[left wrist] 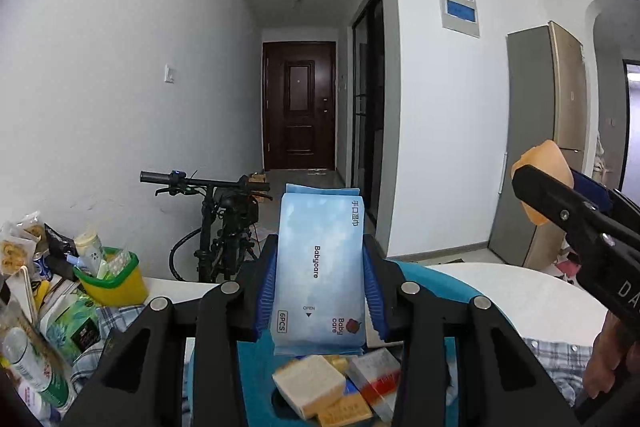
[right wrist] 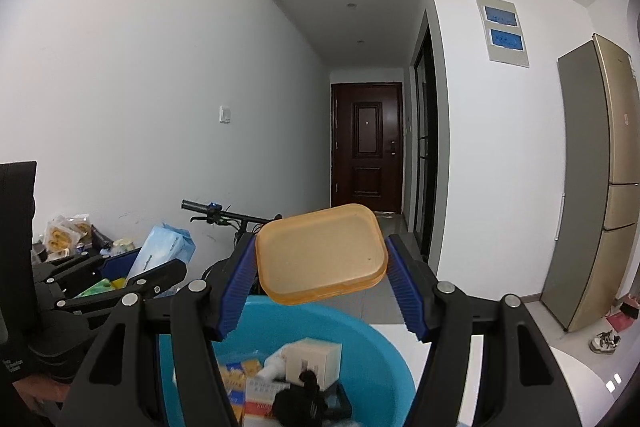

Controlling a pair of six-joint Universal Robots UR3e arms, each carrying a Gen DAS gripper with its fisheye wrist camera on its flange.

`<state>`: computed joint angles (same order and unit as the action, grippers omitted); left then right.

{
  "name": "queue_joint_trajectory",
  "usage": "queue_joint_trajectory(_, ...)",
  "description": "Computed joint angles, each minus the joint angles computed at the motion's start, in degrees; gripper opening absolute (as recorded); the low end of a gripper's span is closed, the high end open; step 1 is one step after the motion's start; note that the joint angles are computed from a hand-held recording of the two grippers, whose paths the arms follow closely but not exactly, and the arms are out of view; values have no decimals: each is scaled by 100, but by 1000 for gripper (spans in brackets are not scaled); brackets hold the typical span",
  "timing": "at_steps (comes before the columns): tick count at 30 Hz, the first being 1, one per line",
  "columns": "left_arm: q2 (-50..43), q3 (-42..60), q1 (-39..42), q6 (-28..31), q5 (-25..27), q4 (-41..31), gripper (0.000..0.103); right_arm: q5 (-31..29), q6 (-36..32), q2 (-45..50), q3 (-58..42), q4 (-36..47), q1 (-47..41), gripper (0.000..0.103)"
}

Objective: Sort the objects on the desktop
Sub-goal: 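Carry the wipes pack and soap box above the blue basin with both grippers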

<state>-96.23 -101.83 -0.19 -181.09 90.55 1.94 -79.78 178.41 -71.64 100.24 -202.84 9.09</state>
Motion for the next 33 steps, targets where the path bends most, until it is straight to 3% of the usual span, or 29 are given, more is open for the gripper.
queue_joint_trajectory(5,-416,455,74,-9,-71,130,41,70,154,395,-713,347,-20,62)
queue_joint_trajectory(8,-466,430,-100,144,322,330,41,120,141,510,-877,356,-13,62)
queue_joint_trajectory(11,-402,355,-125,200,400,550,41,114,148,586,-938,311,8,62)
queue_joint_trajectory(18,-372,369,91,44,175,391,41,180,19,579,-893,385,31,62)
queue_joint_trajectory(22,-432,563,231,-49,-92,-111,41,204,60,579,-955,562,-24,62)
queue_joint_trajectory(24,-525,849,203,-89,-13,-774,41,154,48,571,-1097,959,-38,62)
queue_joint_trajectory(27,-723,1345,292,-155,-230,-1882,41,122,-98,565,-1549,2226,-40,62)
queue_joint_trajectory(33,-1128,1988,287,-119,-333,-3085,41,497,-396,936,-2425,4103,-120,62)
